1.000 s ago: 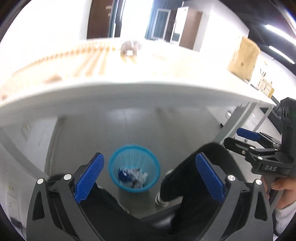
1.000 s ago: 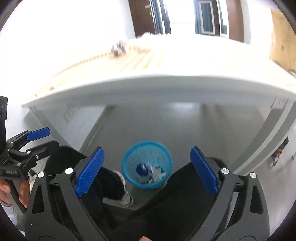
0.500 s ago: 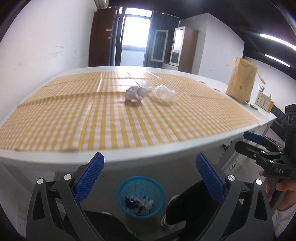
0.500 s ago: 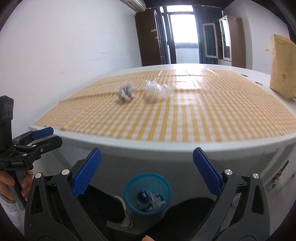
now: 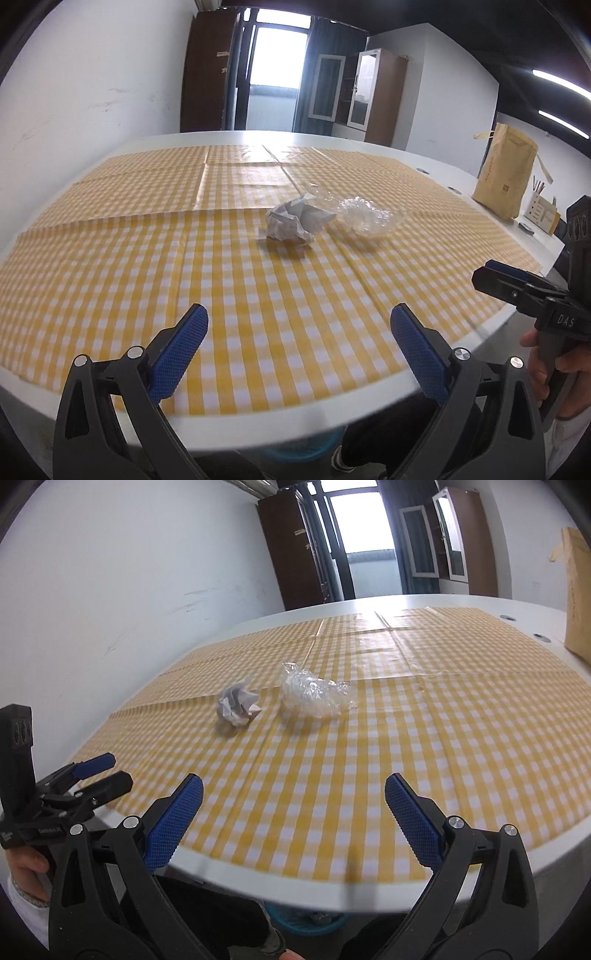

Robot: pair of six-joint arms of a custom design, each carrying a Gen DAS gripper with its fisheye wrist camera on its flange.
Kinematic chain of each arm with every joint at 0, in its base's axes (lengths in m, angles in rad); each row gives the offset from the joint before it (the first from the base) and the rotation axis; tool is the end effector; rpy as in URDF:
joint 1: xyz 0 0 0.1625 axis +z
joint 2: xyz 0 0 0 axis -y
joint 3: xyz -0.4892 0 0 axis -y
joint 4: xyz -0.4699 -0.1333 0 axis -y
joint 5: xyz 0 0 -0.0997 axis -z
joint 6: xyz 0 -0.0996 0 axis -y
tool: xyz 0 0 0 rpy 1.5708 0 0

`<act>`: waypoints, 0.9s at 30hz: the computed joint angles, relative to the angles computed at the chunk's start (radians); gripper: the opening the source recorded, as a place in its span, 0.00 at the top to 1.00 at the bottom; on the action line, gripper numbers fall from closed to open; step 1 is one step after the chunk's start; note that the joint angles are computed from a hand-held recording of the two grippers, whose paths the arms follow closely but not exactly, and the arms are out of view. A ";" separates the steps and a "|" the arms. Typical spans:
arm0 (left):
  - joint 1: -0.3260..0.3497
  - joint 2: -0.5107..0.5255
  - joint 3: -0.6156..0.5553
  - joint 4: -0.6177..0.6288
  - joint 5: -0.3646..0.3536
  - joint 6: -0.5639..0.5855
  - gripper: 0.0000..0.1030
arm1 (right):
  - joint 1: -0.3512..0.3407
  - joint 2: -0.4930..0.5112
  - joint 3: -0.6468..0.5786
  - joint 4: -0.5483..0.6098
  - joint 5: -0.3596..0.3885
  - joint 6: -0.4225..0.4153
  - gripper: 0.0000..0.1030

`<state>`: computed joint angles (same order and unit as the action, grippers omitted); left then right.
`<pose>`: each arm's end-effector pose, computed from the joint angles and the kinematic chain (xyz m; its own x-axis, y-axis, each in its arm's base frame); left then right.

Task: Collect trash
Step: 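Grasp the crumpled white paper with the left tool while the right tool grasps the clear plastic wrapper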

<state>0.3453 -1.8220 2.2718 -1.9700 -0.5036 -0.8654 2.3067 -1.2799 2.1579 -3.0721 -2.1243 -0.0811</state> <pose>-0.3005 -0.3425 0.3790 -0.7944 0.0468 -0.6056 0.5167 0.5763 -0.6332 0.4432 -0.3688 0.2590 -0.7896 -0.3912 0.4727 -0.6110 0.5720 -0.5472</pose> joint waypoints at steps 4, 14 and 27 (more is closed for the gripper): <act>0.068 0.043 -0.028 -0.078 -0.023 0.074 0.07 | -0.024 0.036 -0.051 0.025 0.020 0.018 0.09; 0.170 0.134 -0.099 -0.158 -0.075 0.196 0.07 | -0.047 0.121 -0.165 0.099 0.005 -0.008 0.11; 0.257 0.261 -0.221 -0.120 -0.093 0.315 0.10 | -0.052 0.238 -0.346 0.283 -0.065 -0.080 0.26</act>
<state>0.6021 -1.5612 2.0508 -2.0901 -0.5965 -0.5506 2.2550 -1.0415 1.8123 -2.7890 -2.1893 -0.1612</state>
